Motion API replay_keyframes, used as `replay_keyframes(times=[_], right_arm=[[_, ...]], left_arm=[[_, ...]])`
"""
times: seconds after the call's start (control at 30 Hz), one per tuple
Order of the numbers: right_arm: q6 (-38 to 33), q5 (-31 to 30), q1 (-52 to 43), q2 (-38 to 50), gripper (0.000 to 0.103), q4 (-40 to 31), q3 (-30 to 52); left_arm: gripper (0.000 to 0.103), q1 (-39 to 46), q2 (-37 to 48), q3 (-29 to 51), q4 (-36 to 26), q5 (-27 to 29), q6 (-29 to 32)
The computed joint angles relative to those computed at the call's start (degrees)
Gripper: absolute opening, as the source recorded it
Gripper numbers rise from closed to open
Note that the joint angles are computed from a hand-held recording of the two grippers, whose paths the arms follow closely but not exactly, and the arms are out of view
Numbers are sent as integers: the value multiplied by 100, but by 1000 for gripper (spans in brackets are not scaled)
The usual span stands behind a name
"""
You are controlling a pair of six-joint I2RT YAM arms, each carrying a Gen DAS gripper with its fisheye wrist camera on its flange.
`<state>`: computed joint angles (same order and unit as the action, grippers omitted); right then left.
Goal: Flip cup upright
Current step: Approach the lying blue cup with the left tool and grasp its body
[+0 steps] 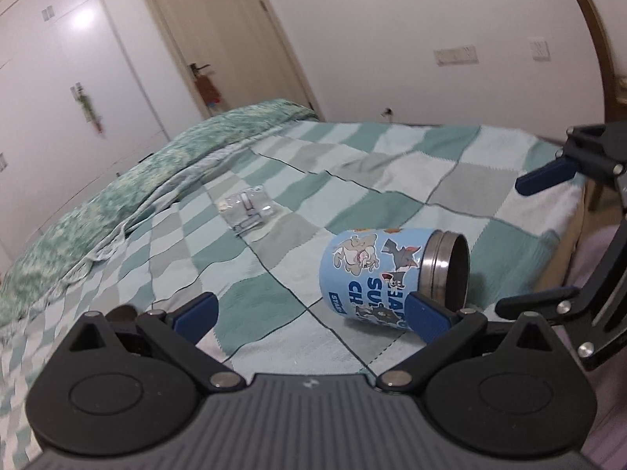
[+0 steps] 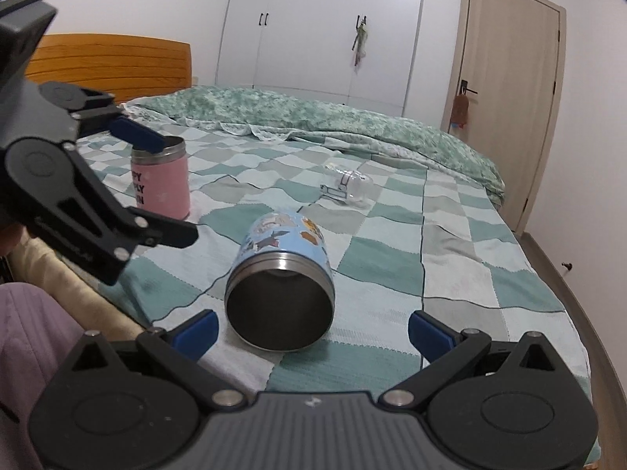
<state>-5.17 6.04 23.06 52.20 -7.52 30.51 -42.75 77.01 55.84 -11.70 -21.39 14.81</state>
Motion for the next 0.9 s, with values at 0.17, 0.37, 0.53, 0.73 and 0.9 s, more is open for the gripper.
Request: replay_keyframes(times=[0.17,0.37,0.53,0.73,0.9], right_arm=[[156,55,4,182,103,38,49],[218,208,40,401,103,24,174],[376,447,163,446,103,-23,206],[553,360,50,614,103,-35,239],[542,189,-153,846,103,14,342]], left_arm=[[103,239,421,390,-130,421,753],[103,413,817,766,-298,838,1390],[103,537,1163,1022,-385,1127,1963],[103,654,1590,1393,-558,1442,2868],[103,657,1841,1539,-539,1644,3383]])
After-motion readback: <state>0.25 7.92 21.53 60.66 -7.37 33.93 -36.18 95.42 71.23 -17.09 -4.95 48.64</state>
